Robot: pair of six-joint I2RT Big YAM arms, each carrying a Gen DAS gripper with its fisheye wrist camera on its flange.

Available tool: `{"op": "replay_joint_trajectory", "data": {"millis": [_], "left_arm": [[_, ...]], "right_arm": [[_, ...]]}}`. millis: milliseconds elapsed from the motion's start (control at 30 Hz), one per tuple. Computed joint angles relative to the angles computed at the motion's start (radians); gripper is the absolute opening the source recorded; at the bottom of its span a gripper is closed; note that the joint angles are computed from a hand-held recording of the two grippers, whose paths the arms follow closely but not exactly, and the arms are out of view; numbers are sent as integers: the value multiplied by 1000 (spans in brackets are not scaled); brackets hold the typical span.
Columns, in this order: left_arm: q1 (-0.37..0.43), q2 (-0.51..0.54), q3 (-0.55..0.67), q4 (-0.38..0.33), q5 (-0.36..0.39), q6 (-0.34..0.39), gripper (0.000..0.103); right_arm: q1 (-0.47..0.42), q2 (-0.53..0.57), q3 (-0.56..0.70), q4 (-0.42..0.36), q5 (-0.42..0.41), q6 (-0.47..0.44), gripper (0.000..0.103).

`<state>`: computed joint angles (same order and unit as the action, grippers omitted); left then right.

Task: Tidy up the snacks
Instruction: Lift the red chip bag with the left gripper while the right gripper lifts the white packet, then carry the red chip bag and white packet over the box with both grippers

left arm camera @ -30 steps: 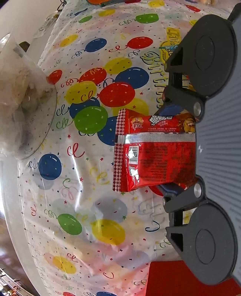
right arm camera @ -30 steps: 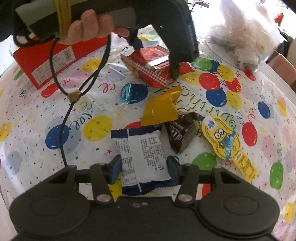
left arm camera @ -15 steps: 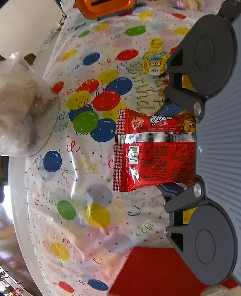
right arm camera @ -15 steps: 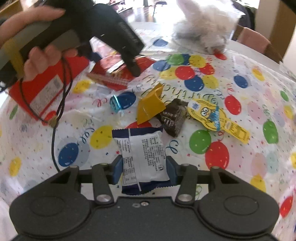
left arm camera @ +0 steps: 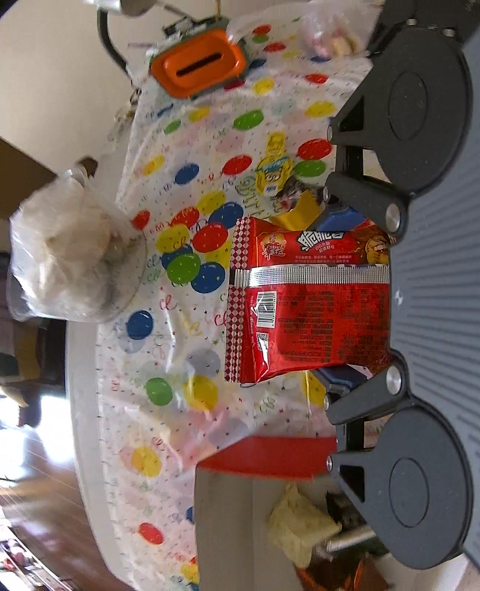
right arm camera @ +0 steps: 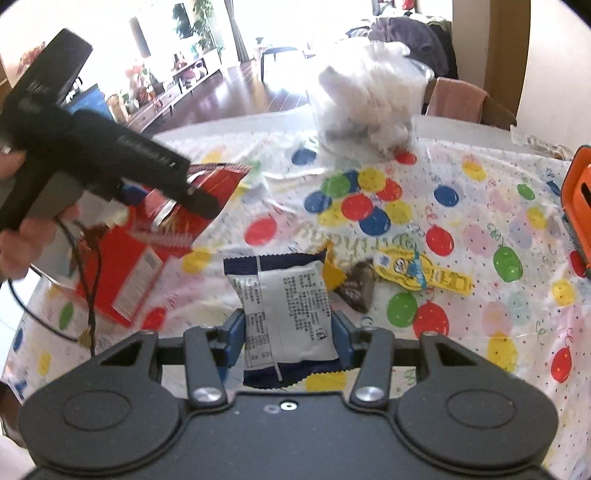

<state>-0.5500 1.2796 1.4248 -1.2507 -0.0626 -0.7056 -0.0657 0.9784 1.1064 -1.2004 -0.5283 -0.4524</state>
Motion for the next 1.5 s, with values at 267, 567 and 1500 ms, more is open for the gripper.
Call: {"op": "replay_joint_trajectory", "data": {"millis": [267,567,1500], "left_arm": [[-2,-153,-42,-53,-67,64,69],[79,-306,-109,-127,-86,121,69],[612,-448,-315,-136,-34,541,69]], "right_arm": [[136,-61,17,19,43,195,47],[351,-76,36,81,121,398,48],[870,276,197,200,467,533,47]]}}
